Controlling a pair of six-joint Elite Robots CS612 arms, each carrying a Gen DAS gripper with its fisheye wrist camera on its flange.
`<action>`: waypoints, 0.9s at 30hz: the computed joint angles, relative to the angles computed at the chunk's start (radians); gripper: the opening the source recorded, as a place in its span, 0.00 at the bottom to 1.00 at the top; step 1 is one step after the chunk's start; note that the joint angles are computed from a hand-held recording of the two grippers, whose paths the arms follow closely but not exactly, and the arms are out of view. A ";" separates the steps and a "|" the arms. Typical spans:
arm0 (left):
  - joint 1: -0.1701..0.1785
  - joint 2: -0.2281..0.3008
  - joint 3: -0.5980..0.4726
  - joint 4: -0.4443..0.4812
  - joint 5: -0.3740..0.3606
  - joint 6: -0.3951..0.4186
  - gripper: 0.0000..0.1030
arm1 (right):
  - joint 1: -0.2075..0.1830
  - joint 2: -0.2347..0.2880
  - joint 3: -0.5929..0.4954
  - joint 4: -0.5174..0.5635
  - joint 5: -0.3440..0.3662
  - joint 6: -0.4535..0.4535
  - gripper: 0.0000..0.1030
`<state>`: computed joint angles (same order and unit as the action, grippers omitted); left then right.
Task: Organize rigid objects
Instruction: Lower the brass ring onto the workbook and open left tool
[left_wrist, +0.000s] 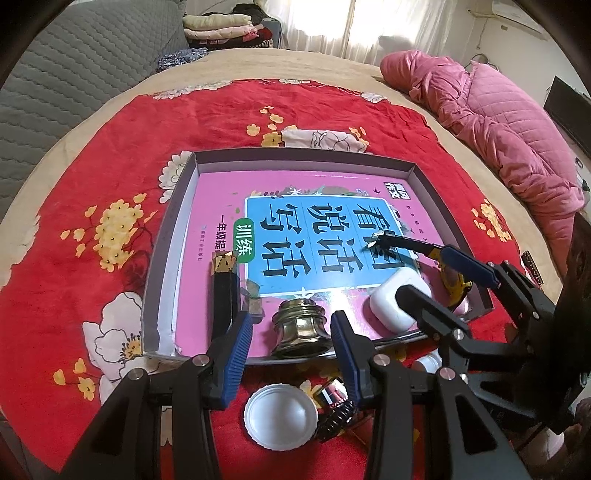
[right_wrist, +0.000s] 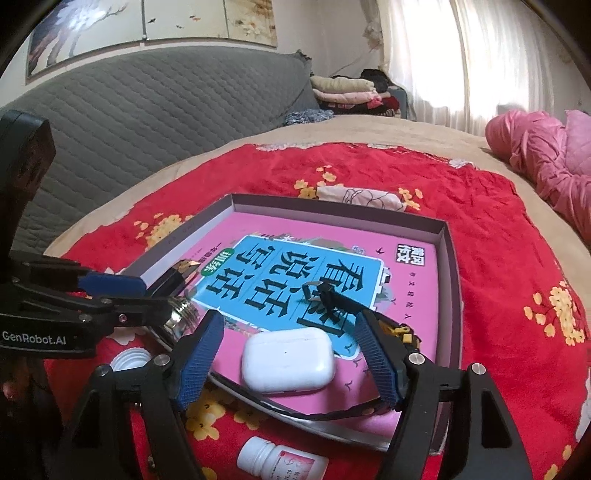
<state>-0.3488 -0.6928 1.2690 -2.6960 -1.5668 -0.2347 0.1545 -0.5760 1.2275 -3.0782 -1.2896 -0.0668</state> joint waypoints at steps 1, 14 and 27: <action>0.000 -0.001 0.001 -0.004 0.001 0.001 0.43 | -0.001 0.001 0.000 -0.009 -0.001 0.006 0.73; -0.002 -0.008 0.012 -0.029 -0.003 0.003 0.47 | -0.016 0.000 0.023 -0.138 -0.016 0.106 0.74; 0.002 -0.026 0.038 -0.058 -0.026 0.005 0.48 | -0.014 -0.040 0.108 -0.234 -0.109 0.135 0.74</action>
<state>-0.3465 -0.7185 1.3067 -2.7536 -1.5923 -0.2296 0.1406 -0.6158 1.3352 -3.3117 -1.3990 0.0685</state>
